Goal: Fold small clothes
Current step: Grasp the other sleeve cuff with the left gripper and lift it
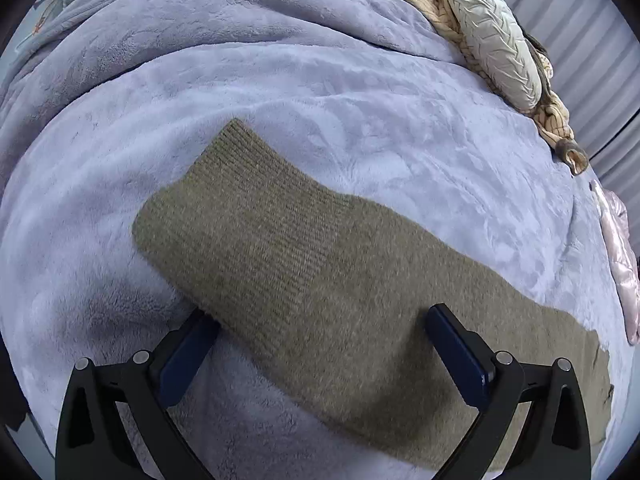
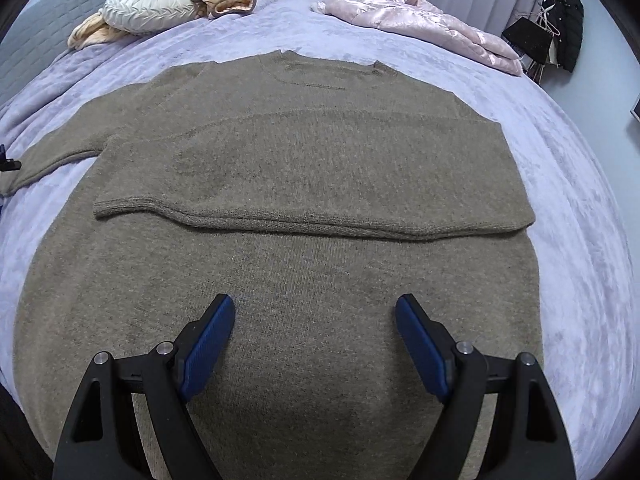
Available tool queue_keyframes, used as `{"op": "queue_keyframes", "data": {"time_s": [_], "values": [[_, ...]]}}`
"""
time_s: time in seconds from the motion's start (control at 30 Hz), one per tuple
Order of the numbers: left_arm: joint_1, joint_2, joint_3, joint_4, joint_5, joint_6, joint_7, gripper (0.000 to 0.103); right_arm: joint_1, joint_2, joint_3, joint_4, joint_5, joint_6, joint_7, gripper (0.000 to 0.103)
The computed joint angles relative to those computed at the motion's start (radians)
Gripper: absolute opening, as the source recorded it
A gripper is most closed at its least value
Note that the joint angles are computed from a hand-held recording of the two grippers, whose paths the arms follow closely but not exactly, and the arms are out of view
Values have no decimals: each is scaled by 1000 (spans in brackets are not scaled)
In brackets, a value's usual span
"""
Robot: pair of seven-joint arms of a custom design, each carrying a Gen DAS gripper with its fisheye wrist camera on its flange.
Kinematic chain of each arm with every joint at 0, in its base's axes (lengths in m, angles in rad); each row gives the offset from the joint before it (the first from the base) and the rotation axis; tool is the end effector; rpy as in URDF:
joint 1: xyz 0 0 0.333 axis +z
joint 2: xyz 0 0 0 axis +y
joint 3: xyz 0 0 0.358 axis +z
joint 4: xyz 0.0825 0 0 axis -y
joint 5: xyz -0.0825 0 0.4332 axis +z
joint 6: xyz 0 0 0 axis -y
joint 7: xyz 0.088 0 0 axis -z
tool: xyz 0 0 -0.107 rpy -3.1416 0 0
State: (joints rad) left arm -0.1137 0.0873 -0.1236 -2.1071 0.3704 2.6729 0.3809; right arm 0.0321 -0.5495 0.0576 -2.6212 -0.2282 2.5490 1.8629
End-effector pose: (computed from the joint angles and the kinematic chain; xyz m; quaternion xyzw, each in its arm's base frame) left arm 0.6192 -0.1595 0.4409 -0.8681 0.4225 -0.2251 0.1312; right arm 0.4282 0.0426 0.4903 -0.6686 0.6992 -0.2129 0.1372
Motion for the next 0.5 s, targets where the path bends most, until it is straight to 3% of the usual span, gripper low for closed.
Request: {"op": "queue_keyframes", "data": {"time_s": [0.1,0.13,0.17,0.2,0.27,0.5], "values": [[8,-4,6,-8,-12,36,-18,100,-2,4,3,1,-1,-3,6,85],[21,-12,-4,-16,1,49,-33,90,-3,6,5,3,-2,-5,9,85],[-1,-25,20,-25,25,55,-50,46,-3,7,5,4,-2,-7,11,85],[12,-35,12,-44,-22,91,-2,14,-3,7,6,5,-3,-9,14,85],[49,-38,-22,-71,-205,174,139,12,-3,11,10,9,-7,-12,20,85],[41,-73,-17,-131,-326,323,202,12,-3,34,17,32,-25,-17,43,85]]}}
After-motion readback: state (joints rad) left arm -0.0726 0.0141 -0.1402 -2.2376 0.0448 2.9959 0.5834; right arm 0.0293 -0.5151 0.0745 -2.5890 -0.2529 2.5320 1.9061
